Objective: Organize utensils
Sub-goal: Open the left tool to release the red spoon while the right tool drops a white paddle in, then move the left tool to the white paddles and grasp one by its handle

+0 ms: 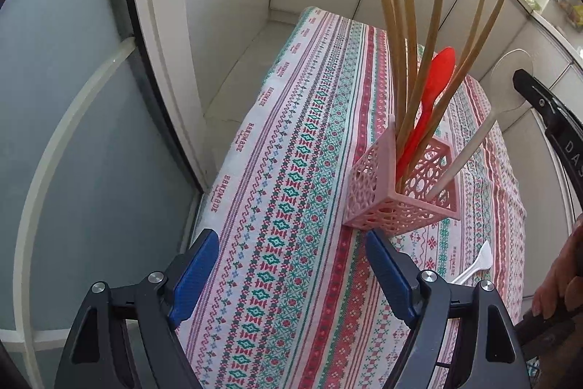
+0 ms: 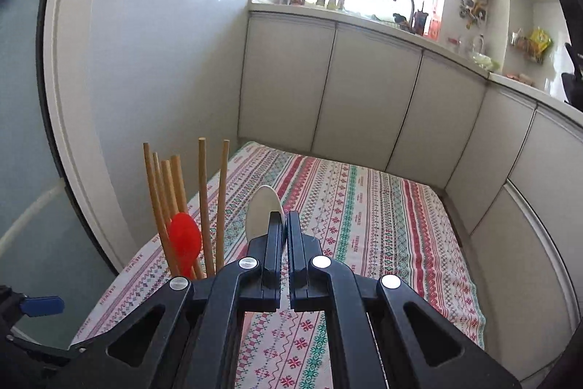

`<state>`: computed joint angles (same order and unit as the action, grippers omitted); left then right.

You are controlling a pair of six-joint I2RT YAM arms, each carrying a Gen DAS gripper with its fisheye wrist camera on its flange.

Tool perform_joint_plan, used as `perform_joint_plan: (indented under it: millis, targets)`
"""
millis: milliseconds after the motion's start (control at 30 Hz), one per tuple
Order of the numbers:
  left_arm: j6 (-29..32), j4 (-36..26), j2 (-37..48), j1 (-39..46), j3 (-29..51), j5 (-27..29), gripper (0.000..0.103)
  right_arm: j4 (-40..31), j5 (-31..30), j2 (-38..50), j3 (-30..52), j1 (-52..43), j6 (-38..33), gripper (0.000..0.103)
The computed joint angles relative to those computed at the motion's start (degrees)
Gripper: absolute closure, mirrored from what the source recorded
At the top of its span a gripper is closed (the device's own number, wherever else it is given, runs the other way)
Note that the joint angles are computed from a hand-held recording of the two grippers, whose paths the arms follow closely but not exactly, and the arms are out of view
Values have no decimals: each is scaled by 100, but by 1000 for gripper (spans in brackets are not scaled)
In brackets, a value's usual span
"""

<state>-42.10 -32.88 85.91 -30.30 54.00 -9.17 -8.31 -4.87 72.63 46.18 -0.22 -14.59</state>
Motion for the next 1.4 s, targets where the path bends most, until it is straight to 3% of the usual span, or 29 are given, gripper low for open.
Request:
perform_joint_plan:
  millis: [133, 267, 333, 400, 467, 667, 867, 1000, 1267, 1400]
  targets:
    - [-10, 12, 16, -13, 11, 17, 19, -53, -1, 330, 129, 60, 42, 101]
    - [-26, 3, 12, -56, 34, 13, 19, -732, -674, 664, 618, -232, 252, 95]
    - [23, 60, 6, -98, 19, -34, 19, -951, -946, 676, 742, -425, 345, 87]
    - [22, 37, 20, -135, 47, -29, 19, -1098, -1113, 634, 833, -599, 413, 69]
    - [-7, 11, 20, -193, 80, -40, 19, -1315, -1326, 525, 889, -781, 391, 65]
    - [-46, -50, -2, -434, 177, -157, 19, -2241, -1750, 176, 1108, -1402, 97, 56]
    - [-138, -179, 96, -766, 338, -280, 19, -3299, -1923, 120, 1370, -2174, -399, 54]
    - [-186, -218, 172, -1025, 433, -331, 19, -3844, -2128, 147, 1374, -2804, -818, 42]
    - [-40, -373, 784, -1592, 843, -425, 19, -4742, -1771, 1124, 1645, -3794, -1697, 41]
    - [104, -439, 1290, -1853, 1172, -354, 19, -4770, -1417, 1765, 1762, -4234, -1932, 41]
